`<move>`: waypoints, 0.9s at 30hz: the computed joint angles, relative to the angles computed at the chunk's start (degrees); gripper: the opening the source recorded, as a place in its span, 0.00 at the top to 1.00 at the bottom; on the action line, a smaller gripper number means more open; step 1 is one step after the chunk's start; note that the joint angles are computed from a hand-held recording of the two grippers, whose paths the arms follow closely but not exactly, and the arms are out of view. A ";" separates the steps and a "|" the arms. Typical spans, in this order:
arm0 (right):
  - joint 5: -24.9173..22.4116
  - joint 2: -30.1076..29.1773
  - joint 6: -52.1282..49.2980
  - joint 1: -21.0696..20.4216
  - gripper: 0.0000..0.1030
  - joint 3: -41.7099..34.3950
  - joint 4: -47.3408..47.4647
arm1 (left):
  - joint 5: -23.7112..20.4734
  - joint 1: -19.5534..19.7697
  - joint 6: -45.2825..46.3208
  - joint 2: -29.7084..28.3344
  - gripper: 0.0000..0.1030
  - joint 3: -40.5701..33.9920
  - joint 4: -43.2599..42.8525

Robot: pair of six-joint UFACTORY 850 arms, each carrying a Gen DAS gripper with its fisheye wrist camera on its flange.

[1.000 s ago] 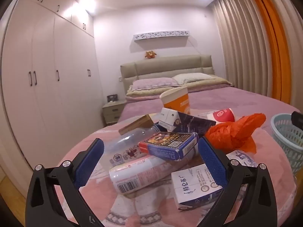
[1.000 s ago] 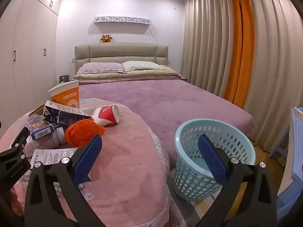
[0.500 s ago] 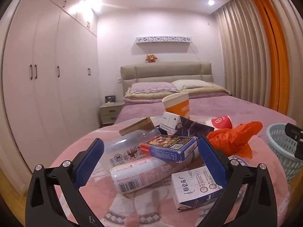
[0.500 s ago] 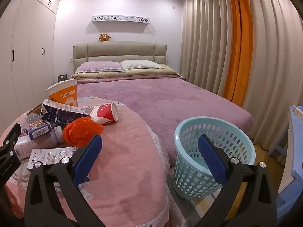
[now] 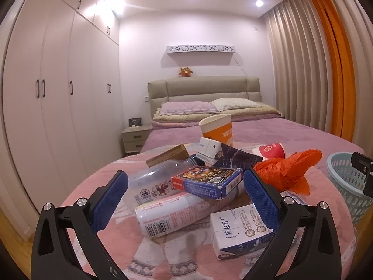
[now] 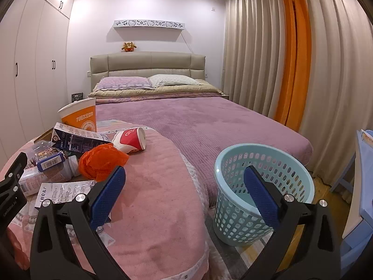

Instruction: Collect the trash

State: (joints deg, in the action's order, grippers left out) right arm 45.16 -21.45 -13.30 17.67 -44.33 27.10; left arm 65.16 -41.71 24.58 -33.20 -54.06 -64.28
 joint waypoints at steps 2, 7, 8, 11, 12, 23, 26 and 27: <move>-0.04 0.04 -0.12 -0.02 0.06 0.05 0.03 | 0.12 -0.07 -0.02 -0.05 0.07 -0.06 -0.11; -0.07 0.03 0.04 -0.05 0.06 0.04 -0.10 | 0.14 -0.10 -0.08 -0.01 0.07 -0.04 -0.18; 0.00 0.08 0.04 -0.06 0.06 0.13 -0.09 | 0.13 -0.09 -0.10 -0.01 0.07 -0.03 -0.14; -0.05 0.10 0.21 -0.08 0.06 0.15 -0.20 | 0.14 -0.10 -0.21 -0.09 0.07 -0.11 -0.13; 0.01 0.09 0.14 -0.05 0.06 0.16 -0.16 | 0.13 -0.10 -0.23 0.00 0.07 0.00 -0.14; -0.86 0.49 3.49 -0.77 0.06 0.59 -2.96 | -0.13 0.13 -0.76 0.20 0.07 0.31 0.10; -1.11 0.54 3.57 -0.93 0.06 0.53 -3.12 | -0.04 0.13 -0.77 0.17 0.07 0.31 0.13; -1.23 0.54 3.88 -1.03 0.06 0.52 -3.53 | -0.05 0.17 -0.76 0.24 0.07 0.36 0.14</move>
